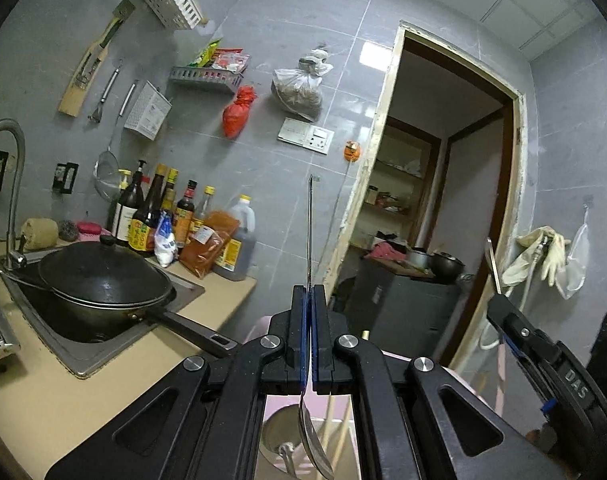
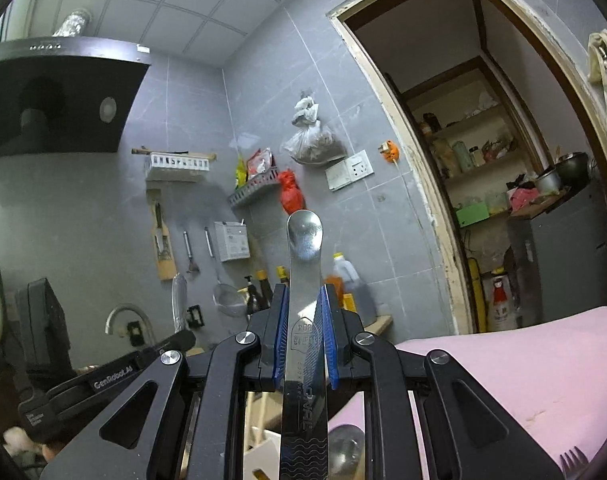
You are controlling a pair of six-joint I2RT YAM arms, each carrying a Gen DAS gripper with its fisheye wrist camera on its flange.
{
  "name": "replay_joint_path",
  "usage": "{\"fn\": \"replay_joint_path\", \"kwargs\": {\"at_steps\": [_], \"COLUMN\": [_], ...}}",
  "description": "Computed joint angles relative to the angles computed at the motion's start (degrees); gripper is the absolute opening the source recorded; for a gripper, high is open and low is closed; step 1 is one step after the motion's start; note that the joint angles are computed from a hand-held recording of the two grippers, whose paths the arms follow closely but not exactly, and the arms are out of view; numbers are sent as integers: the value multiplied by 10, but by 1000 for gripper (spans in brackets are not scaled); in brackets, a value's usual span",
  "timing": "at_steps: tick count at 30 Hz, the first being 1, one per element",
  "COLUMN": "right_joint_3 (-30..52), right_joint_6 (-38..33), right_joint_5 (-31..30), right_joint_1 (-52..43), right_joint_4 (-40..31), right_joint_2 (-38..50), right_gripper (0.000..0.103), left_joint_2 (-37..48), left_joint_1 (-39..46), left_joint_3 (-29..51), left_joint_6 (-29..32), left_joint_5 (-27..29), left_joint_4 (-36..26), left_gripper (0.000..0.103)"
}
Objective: Organize utensils
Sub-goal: 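Carry the knife and ornate spoon with both grippers over the white holder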
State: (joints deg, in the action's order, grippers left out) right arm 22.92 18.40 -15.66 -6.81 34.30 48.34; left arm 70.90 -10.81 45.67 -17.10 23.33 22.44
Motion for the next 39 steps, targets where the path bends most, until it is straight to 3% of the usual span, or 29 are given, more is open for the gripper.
{"fn": "replay_joint_path", "kwargs": {"at_steps": [11, 17, 26, 35, 39], "right_joint_3": [-32, -40, -47, -51, -59], "right_joint_6": [4, -21, -26, -49, -59], "right_joint_5": [-10, -1, 7, 21, 38], "right_joint_1": [-7, 1, 2, 21, 33], "right_joint_4": [78, 87, 80, 79, 85], "right_joint_2": [43, 48, 39, 32, 20], "right_gripper": [14, 14, 14, 15, 28], "left_joint_2": [-5, -20, -10, -11, -18], "left_joint_1": [-32, -65, -72, -43, -42], "left_joint_3": [-50, -78, -97, -92, -94], "left_joint_6": [-5, 28, 46, 22, 30], "left_joint_5": [-83, -120, -108, -32, -25], "left_joint_4": [52, 75, 88, 64, 55], "left_gripper": [0, 0, 0, 2, 2]}}
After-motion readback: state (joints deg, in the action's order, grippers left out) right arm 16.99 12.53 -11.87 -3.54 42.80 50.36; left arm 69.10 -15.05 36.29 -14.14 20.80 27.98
